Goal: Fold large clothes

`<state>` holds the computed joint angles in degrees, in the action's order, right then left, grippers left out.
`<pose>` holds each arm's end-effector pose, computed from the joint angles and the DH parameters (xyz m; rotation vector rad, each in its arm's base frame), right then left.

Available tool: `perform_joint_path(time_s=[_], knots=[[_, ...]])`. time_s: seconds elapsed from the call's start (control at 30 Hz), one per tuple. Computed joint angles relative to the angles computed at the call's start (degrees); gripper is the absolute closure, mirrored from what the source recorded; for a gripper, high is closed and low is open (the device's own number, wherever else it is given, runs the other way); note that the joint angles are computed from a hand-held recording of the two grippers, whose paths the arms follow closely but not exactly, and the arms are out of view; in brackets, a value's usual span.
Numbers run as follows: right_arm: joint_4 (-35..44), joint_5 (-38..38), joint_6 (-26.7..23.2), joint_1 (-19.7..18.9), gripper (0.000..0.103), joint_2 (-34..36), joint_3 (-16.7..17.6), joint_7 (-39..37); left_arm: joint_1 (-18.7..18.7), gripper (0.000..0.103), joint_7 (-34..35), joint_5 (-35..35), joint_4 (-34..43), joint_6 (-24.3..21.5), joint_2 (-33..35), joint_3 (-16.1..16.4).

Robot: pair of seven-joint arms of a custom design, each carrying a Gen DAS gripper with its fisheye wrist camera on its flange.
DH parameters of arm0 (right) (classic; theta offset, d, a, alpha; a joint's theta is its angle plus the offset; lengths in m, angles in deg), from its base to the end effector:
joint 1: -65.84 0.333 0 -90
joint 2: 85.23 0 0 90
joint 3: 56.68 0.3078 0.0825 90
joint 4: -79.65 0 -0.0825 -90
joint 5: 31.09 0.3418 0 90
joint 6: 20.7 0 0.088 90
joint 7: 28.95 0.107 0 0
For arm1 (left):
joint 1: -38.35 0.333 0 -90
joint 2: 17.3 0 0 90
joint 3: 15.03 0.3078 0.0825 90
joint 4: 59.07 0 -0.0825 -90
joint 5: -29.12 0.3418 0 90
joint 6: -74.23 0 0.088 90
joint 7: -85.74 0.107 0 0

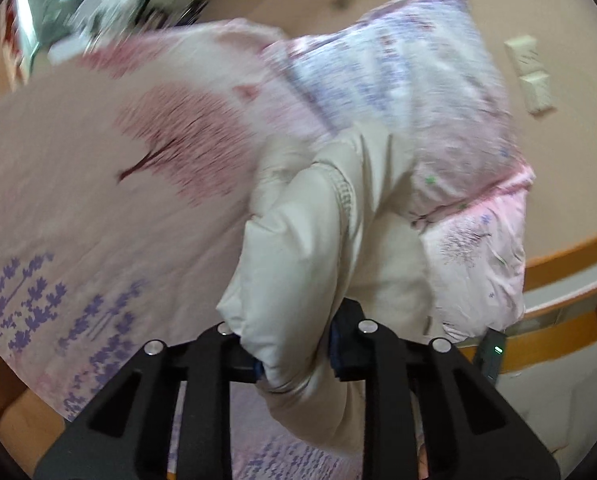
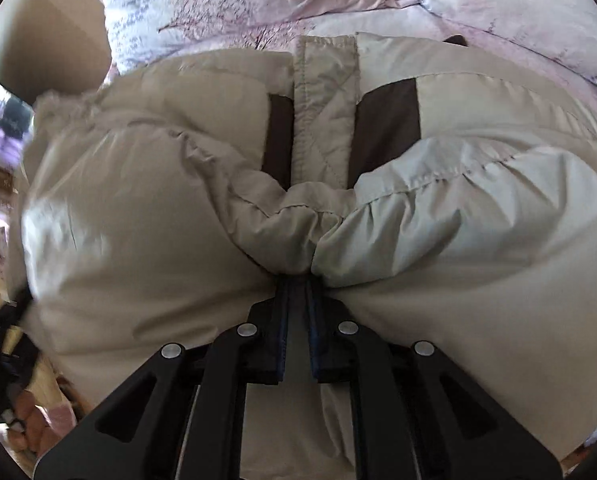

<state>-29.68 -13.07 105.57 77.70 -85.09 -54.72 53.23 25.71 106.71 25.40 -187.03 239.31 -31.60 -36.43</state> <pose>0.5303 0.1413 0.5290 -2.1446 1.7038 0.0178 0.4008 -0.2873 0.5832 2.4922 -1.2616 1.3175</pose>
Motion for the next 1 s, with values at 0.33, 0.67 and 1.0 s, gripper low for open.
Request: perform_joint_path(time_s=[0.33, 0.67, 1.0], knots=[[2.9, -2.3, 0.0, 0.0, 0.094, 2.9, 0.7, -1.3, -0.9, 0.08, 0.6, 17.5, 17.2, -7.9, 6.4, -3.2], [4.0, 5.2, -4.7, -3.0, 0.094, 2.3, -0.8, -5.3, -9.9, 0.078, 10.5, 21.6, 30.2, -10.5, 14.6, 0.6], [3.4, 6.5, -1.9, -5.7, 0.094, -0.5, -4.1, -1.5, -15.4, 0.075, 17.1, 21.4, 37.6, -12.4, 19.3, 2.8]])
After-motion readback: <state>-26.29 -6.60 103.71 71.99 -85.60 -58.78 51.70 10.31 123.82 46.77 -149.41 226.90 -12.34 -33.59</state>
